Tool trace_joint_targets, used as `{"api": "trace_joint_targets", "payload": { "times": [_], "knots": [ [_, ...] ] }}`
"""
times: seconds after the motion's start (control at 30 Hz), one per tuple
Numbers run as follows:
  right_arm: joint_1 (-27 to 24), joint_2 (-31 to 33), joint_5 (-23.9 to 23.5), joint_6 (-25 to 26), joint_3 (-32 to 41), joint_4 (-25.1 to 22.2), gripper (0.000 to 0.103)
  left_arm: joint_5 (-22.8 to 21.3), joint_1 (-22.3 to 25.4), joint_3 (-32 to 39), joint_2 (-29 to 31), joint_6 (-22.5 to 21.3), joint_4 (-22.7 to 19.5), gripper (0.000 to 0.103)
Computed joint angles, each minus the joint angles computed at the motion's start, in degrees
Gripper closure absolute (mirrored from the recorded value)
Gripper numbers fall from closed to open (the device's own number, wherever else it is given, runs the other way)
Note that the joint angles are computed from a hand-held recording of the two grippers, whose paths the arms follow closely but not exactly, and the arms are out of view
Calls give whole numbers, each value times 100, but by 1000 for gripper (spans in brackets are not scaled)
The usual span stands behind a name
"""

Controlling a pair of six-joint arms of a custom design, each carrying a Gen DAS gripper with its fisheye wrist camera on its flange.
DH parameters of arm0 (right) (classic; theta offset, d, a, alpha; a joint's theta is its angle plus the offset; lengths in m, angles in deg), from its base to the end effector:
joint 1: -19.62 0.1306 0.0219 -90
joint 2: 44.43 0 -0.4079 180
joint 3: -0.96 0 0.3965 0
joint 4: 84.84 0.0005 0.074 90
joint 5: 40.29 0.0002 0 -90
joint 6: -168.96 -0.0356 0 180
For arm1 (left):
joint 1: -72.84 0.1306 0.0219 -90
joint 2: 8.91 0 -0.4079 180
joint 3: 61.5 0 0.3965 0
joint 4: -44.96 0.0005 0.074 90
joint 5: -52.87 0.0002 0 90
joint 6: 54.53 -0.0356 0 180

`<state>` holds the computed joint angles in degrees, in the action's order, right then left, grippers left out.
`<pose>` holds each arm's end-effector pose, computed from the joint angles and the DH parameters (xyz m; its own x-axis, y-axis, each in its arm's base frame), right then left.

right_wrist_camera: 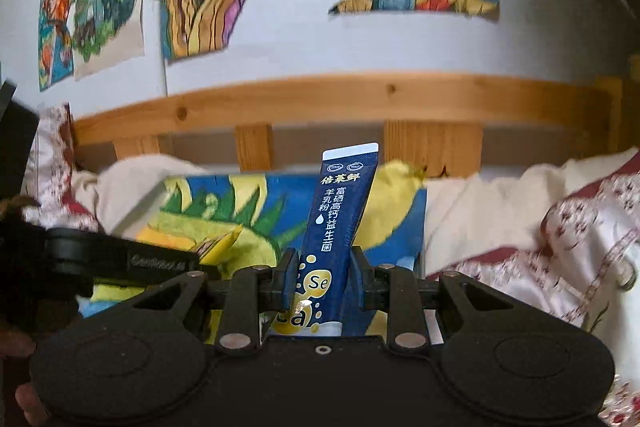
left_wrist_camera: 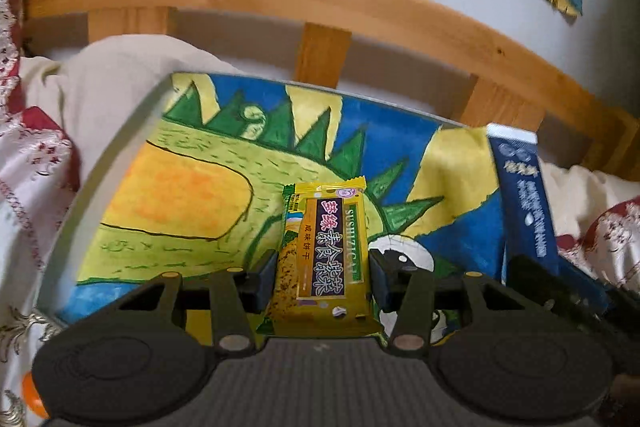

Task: Organize snacks
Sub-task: 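Carry the yellow packet with the left tool into the tray while the right tool drops the blue stick there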

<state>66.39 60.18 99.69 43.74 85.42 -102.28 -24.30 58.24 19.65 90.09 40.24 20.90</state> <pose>0.4132 0.3990 0.3295 -0.3718 0.1459 -0.9168 0.1977 0.9774 0.0753 0.5242 -0.1452 0.3392 -0.6779 0.0928 -0.7293 0.3505 0.9128 -0.2097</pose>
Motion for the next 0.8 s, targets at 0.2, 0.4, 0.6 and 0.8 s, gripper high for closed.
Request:
{"api": "trace_joint_targets", "payload": {
  "times": [0.2, 0.4, 0.6, 0.8],
  "knots": [
    [-73, 234, -175, -185, 93, -279, 74, -237, -113, 34, 119, -111, -47, 51],
    [-112, 373, -274, -242, 188, -359, 71, -329, -154, 105, 172, -318, -227, 48],
    [-101, 357, -178, -313, 182, -408, 63, 13, 56, 49, 36, -75, -134, 31],
    [18, 234, 160, -447, 251, -565, 40, 68, 291, -346, -458, -55, 331, 14]
  ]
}}
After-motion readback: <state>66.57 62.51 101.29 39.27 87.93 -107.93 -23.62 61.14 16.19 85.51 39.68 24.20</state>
